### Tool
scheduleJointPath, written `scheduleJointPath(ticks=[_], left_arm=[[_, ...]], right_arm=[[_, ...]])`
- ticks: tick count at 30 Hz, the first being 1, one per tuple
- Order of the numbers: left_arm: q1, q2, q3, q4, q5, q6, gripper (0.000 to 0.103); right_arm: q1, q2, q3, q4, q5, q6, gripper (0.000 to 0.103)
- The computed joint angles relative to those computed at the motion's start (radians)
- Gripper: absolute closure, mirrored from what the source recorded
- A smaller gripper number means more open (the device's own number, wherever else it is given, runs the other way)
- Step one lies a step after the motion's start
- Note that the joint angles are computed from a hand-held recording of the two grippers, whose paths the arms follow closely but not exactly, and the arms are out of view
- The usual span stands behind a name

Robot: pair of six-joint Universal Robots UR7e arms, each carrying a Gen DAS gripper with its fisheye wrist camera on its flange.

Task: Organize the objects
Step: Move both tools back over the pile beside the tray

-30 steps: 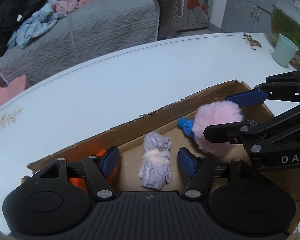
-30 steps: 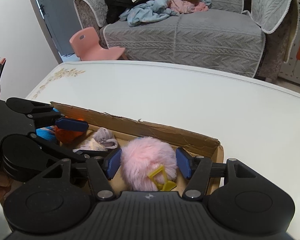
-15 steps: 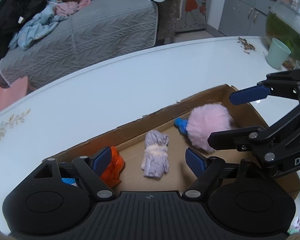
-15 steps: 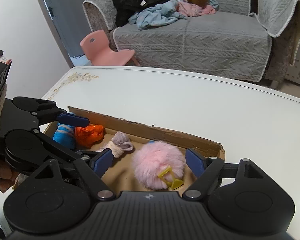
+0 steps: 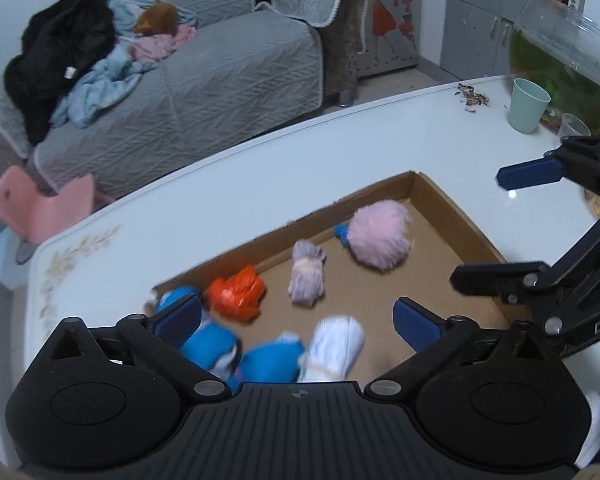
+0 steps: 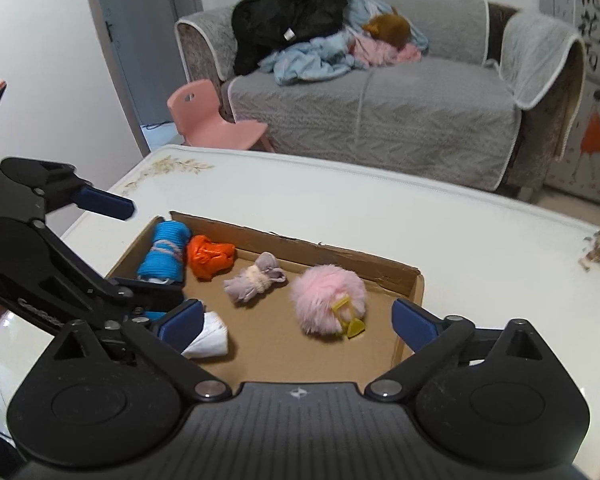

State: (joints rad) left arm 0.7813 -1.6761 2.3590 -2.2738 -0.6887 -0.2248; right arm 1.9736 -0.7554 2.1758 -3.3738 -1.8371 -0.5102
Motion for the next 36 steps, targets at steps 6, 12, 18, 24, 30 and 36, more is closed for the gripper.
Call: scheduleJointPath(ticks=[6, 12, 18, 24, 30, 36], left_arm=[[-0.068, -0.127, 0.027, 0.230, -0.024, -0.267, 0.001], [-0.177, -0.317, 0.095, 0.517, -0.027, -0.577, 0.001], [-0.277, -0.477, 0.170, 0.770, -0.123, -0.779, 0.001], [-0.288, -0.537, 0.220, 0.887, -0.174, -0.821, 0.001], [-0.263, -0.520, 0.259, 0.833, -0.166, -0.768, 0.001], [-0.200, -0.471, 0.305, 0.689, -0.131, -0.707, 0.001]], right_arm=[[0.033, -0.004, 0.075, -0.125, -0.031, -0.001, 0.001], [0.049, -0.029, 0.174, -0.220, -0.052, 0.027, 0.001], [0.063, -0.102, 0.287, -0.188, -0.077, 0.010, 0.001], [0.054, -0.198, 0.410, -0.162, -0.174, 0.089, 0.001], [0.041, -0.196, 0.419, -0.049, -0.266, 0.112, 0.001], [0.011, -0.170, 0.394, 0.042, -0.263, 0.170, 0.001]])
